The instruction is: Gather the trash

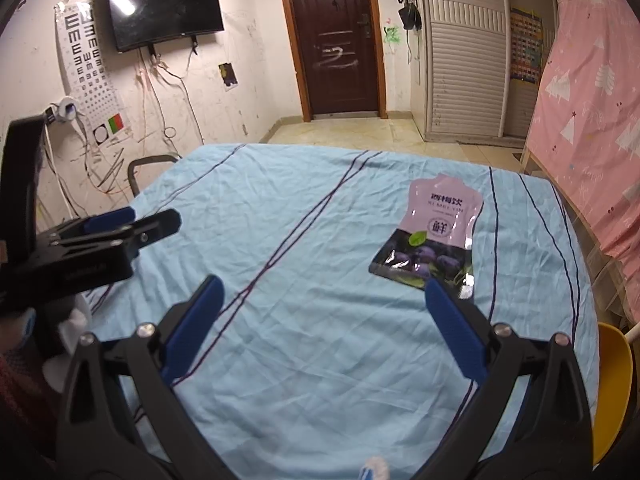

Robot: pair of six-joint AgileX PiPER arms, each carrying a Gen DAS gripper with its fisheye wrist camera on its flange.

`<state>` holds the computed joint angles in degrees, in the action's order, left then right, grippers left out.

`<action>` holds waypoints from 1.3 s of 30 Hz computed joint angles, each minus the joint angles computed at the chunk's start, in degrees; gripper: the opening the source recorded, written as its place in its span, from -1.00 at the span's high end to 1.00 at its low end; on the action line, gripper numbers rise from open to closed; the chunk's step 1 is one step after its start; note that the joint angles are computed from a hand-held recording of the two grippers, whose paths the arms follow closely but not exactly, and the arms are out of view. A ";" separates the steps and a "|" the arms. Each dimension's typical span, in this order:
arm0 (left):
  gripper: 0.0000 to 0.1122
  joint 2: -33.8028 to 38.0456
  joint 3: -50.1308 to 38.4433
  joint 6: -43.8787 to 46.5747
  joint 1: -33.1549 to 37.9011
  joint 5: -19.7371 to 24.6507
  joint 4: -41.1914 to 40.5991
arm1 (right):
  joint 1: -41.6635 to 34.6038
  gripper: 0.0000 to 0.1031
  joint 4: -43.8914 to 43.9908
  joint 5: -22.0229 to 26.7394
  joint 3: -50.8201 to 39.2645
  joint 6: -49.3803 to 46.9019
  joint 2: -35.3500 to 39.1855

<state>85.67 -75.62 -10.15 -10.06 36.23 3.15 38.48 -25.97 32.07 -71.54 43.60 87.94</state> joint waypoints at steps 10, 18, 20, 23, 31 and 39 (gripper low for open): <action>-0.47 0.02 0.26 -0.29 -0.28 -0.34 0.31 | 0.01 -0.88 -0.09 -0.02 0.03 0.08 -0.03; -0.47 0.02 0.29 -0.24 -0.24 -0.39 0.28 | -0.01 -0.88 0.04 0.01 -0.03 -0.02 0.01; -0.47 0.02 0.27 -0.33 -0.31 -0.36 0.35 | -0.02 -0.88 -0.02 0.01 -0.04 0.02 0.02; -0.46 0.01 0.32 -0.63 -0.42 -0.44 0.60 | 0.04 -0.88 -0.05 0.09 -0.07 0.02 0.03; -0.47 0.00 0.36 -0.66 -0.43 -0.45 0.60 | -0.06 -0.88 0.20 -0.01 0.02 -0.18 -0.01; -0.46 0.08 0.35 -0.37 -0.49 -0.46 0.29 | 0.02 -0.88 0.15 0.13 -0.04 -0.14 -0.04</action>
<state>85.75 -75.27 -10.53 -10.55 35.78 3.44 38.50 -25.82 32.20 -71.58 43.46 87.90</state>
